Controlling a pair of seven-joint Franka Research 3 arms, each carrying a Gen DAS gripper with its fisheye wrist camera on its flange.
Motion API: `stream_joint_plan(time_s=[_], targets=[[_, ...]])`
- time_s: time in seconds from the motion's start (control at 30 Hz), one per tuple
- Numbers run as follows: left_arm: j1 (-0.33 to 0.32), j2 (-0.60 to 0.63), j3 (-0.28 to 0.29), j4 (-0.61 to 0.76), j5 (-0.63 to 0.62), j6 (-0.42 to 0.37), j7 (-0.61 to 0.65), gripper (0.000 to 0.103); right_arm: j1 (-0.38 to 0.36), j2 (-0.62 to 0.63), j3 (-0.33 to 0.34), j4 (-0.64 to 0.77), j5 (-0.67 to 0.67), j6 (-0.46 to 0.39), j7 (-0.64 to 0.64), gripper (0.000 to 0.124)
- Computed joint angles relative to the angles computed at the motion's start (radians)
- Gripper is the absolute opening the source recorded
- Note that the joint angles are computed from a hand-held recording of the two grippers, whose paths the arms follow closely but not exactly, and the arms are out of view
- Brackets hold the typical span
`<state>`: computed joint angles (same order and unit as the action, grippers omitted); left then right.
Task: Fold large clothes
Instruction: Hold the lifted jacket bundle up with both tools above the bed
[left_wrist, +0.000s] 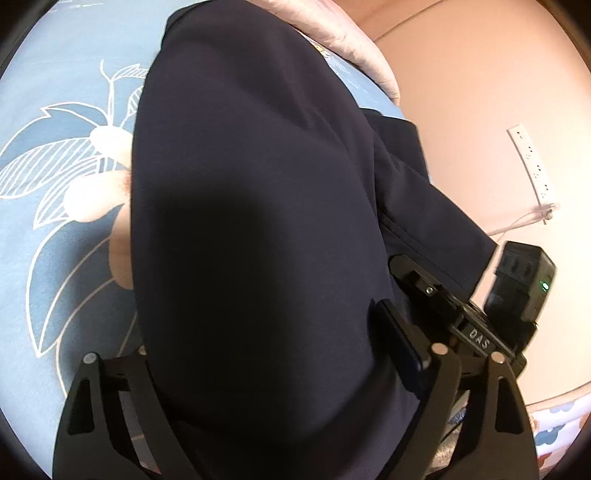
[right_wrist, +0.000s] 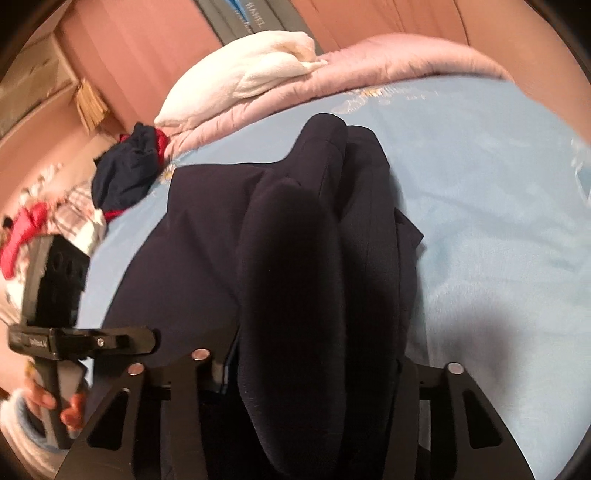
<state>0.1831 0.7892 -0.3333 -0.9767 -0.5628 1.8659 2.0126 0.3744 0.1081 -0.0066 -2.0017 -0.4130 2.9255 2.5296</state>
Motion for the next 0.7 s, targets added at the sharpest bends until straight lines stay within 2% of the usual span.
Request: stream_joint_plan(time_s=[0.13, 0.33, 0.53, 0.7], targets=[[-0.008, -0.012, 0.010, -0.019, 0.013, 0.036, -0.018, 0.074, 0.034, 0.016, -0.015, 0.063, -0.152, -0.098, 0.081, 0.038], [-0.013, -0.032, 0.010, -0.048, 0.022, 0.083, -0.008, 0.056, 0.051, 0.032, -0.002, 0.120, -0.280, -0.194, 0.135, 0.033], [-0.020, -0.097, 0.012, -0.144, 0.027, 0.172, 0.030, 0.047, 0.068, 0.038, 0.010, 0.152, -0.378, -0.269, 0.198, 0.028], [-0.021, -0.131, 0.013, -0.193, 0.021, 0.216, 0.051, 0.045, 0.079, 0.033, 0.022, 0.165, -0.449, -0.307, 0.257, 0.026]])
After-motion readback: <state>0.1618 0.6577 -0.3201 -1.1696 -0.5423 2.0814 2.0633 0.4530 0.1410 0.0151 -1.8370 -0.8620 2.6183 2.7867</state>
